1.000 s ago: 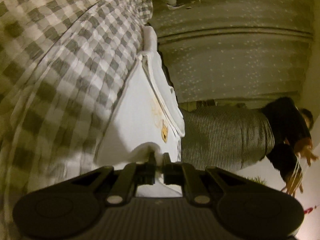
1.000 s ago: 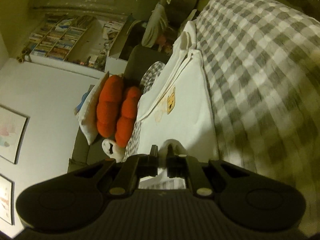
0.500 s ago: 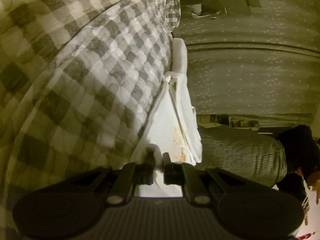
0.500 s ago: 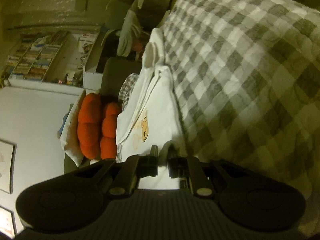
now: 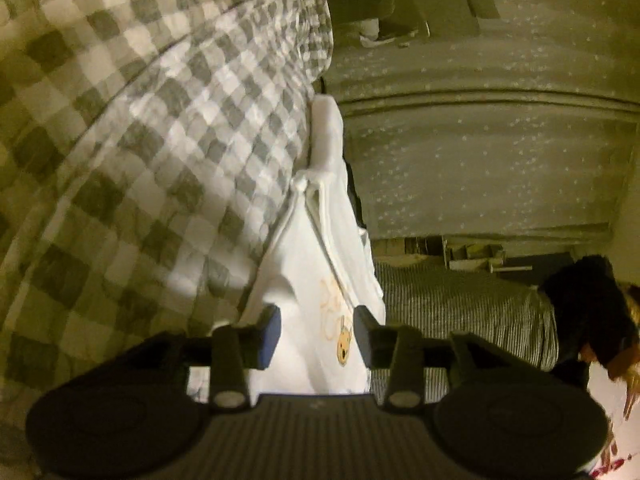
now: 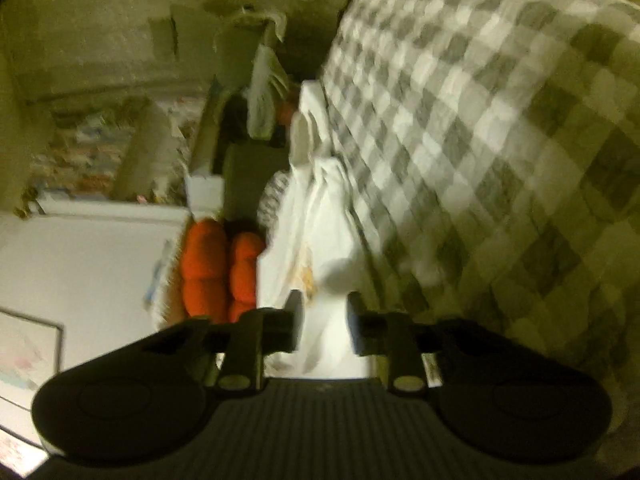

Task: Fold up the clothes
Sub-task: 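Lift the hem end with both grippers and fold it over toward the collar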

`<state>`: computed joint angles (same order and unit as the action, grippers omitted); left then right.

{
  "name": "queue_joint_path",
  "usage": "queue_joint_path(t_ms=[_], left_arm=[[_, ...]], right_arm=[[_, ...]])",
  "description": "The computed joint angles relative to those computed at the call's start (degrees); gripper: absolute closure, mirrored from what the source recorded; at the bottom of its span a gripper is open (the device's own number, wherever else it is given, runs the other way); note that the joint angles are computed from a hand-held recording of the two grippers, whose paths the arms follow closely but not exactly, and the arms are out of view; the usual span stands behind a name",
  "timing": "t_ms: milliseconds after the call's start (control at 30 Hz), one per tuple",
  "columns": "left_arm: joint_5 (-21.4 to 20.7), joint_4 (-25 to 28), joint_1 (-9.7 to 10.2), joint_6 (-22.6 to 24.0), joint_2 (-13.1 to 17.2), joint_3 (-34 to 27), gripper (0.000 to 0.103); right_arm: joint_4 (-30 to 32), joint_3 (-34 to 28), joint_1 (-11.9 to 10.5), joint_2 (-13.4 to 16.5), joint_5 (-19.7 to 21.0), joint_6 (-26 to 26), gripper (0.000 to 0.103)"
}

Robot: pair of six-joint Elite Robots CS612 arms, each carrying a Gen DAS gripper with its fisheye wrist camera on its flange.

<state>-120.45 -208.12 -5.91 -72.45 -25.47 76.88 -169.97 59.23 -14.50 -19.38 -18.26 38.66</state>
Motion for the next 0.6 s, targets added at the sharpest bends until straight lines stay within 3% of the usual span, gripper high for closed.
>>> queue_joint_path(t_ms=[67, 133, 267, 500, 600], left_arm=[[3.0, 0.0, -0.27, 1.9, -1.2, 1.6, 0.060], [6.3, 1.6, -0.66, 6.0, -2.7, 3.3, 0.060], [11.4, 5.3, -1.34, 14.8, -5.3, 5.9, 0.060], [13.7, 8.3, -2.48, 29.7, -6.7, 7.5, 0.061], [16.7, 8.8, -3.62, 34.4, -6.8, 7.6, 0.069]], right_arm=[[-6.4, -0.5, -0.4, 0.7, -1.1, 6.0, 0.065], [-6.9, 0.5, -0.6, 0.0, -2.5, 5.1, 0.065], [-1.5, 4.0, -0.8, -2.9, -5.0, -4.9, 0.065], [2.4, 7.5, 1.0, -6.2, -12.4, -18.3, 0.065], [1.8, 8.5, 2.0, -7.1, -16.9, -23.4, 0.065]])
